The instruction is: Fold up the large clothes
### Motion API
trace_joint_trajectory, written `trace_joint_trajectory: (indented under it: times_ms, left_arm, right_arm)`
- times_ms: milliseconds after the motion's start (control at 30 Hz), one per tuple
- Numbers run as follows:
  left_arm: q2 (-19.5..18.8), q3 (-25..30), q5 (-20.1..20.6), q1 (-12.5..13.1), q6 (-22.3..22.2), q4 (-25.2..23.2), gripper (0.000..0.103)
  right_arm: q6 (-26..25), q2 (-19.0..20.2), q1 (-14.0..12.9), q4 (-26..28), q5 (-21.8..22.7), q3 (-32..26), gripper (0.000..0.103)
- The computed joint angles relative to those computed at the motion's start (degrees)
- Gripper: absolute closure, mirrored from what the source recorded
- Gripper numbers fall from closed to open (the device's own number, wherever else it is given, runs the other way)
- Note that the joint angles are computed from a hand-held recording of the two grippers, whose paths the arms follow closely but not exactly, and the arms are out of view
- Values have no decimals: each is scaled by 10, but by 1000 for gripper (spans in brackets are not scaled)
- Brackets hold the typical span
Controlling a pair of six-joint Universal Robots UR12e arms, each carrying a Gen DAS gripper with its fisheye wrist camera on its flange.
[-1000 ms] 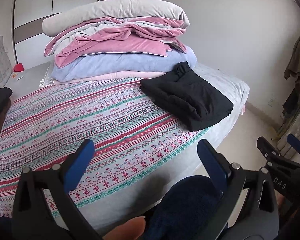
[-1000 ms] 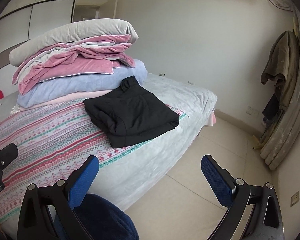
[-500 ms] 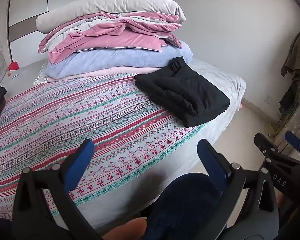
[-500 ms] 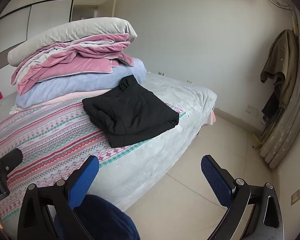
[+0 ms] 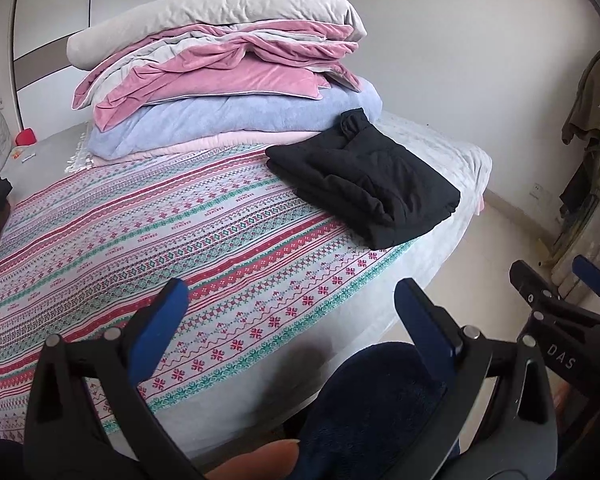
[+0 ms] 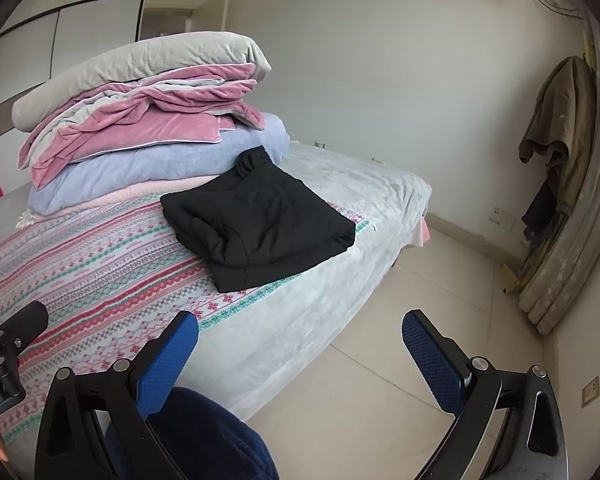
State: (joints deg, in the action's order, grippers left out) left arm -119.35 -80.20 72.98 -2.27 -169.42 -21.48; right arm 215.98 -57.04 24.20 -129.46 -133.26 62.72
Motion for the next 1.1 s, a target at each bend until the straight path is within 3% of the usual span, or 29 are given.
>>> trace_joint_trajectory:
  times_ms: [1100]
  left_arm:
    - [1, -3, -20, 1, 13, -2, 1]
  right_arm:
    - [7, 2, 1, 14, -8, -3, 0]
